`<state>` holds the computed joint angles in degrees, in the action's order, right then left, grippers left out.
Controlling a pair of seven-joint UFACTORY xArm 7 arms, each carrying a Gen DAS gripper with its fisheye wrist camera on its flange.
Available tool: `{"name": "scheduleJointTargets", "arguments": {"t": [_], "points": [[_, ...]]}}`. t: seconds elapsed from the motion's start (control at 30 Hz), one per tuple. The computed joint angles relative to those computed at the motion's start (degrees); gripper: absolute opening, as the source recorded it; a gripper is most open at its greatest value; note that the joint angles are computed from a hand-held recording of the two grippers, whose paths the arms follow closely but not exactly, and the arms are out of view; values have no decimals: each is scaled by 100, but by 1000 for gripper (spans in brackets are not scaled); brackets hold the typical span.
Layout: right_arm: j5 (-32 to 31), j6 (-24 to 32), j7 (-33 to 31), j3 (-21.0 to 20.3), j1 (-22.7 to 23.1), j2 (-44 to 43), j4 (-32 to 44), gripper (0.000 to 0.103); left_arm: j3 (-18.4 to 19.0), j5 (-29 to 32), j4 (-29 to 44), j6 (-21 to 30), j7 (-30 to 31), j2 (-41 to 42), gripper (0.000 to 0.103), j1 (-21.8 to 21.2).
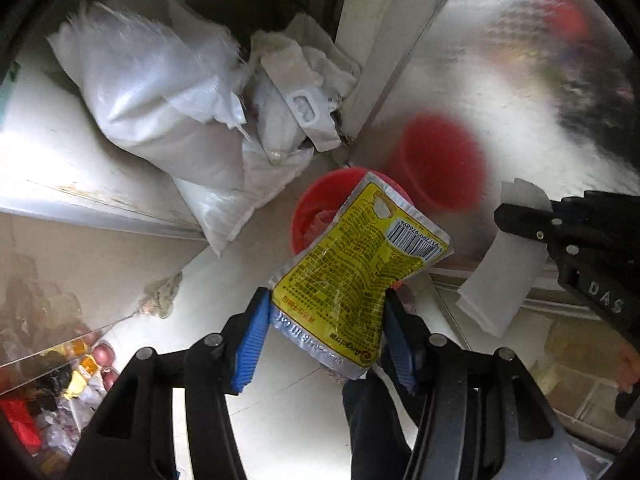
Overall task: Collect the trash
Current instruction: 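Carry the yellow packet and white wipe with both tools down over the red bin, then open the left tool over the bin while the right tool releases the wipe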
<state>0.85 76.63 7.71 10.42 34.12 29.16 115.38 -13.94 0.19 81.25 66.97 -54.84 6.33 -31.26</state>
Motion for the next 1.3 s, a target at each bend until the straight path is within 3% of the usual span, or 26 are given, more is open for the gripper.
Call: {"name": "scheduleJointTargets", "arguments": {"t": [0.1,0.53,0.7,0.8,1.0,1.1,1.3], "points": [[-260,-234,-35,-70,70,-18,-283,7,9,-24,13,-195,153,203,53,5],[-287,-624,186,-23,-93,-402,-976,7,69,-34,286,-482,797,797,54,-130],[-314,-659,261,-16,-118,-431,-1018,7,76,-128,191,-515,931,723,67,-109],[-406,-688,261,-15,-85,-442,-1058,7,66,-259,1,-646,1008,592,69,-59],[-302,-637,343,15,-95,-364,-1036,7,74,-260,-489,-770,686,206,69,-9],[-253,-641,338,37,-86,-344,-1021,7,47,-213,-663,-725,519,29,84,10],[-209,-615,325,65,-5,-176,-888,7,0,-41,-1038,-793,332,-321,86,58]]}}
